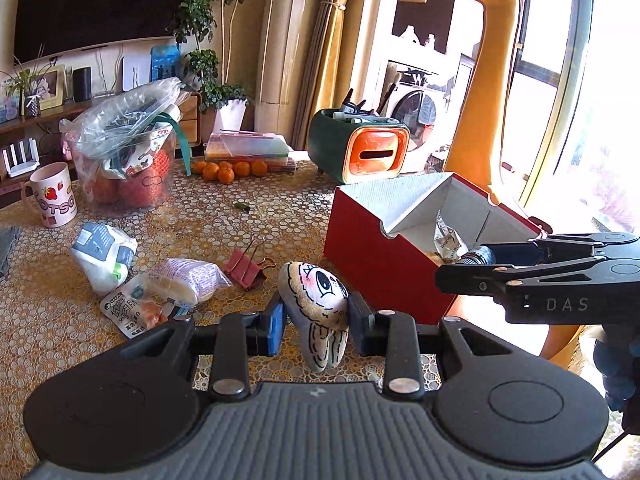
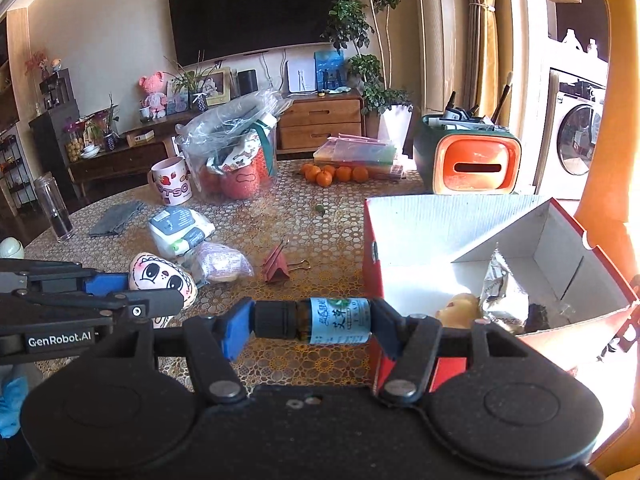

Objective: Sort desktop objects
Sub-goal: 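Carry the dark bottle and white face toy over the red box with both tools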

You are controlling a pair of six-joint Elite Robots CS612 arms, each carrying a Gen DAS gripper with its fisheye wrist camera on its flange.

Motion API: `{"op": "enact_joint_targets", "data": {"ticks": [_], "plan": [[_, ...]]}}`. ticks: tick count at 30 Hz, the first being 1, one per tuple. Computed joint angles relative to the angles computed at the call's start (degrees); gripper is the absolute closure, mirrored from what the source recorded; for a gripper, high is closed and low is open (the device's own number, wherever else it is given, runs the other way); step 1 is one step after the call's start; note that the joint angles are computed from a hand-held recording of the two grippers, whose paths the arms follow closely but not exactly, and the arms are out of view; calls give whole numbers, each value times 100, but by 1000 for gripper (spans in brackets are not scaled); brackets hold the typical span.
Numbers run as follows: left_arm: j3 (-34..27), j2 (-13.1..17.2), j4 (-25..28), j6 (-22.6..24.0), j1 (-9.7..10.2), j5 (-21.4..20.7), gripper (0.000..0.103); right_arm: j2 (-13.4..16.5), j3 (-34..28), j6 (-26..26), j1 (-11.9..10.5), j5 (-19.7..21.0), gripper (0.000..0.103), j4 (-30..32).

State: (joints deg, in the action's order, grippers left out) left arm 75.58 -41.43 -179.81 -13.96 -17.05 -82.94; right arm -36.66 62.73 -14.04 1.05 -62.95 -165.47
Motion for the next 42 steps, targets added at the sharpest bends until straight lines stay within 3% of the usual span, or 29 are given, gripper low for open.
{"op": "enact_joint_targets", "data": {"ticks": [9, 24, 33, 42], "plan": [[-349, 148, 168, 228, -94, -141, 72, 2, 25, 143, -153, -65, 41, -142], [-1550, 718, 895, 742, -193, -463, 72, 241, -369, 302, -338, -350, 41, -66], [-2722, 1264, 1752, 1201, -230, -400, 72, 577, -992, 175, -382, -422, 41, 232], [-4421, 2084, 3079, 1360, -220, -334, 72, 934, -1616, 0, -393, -580, 41, 741]]}}
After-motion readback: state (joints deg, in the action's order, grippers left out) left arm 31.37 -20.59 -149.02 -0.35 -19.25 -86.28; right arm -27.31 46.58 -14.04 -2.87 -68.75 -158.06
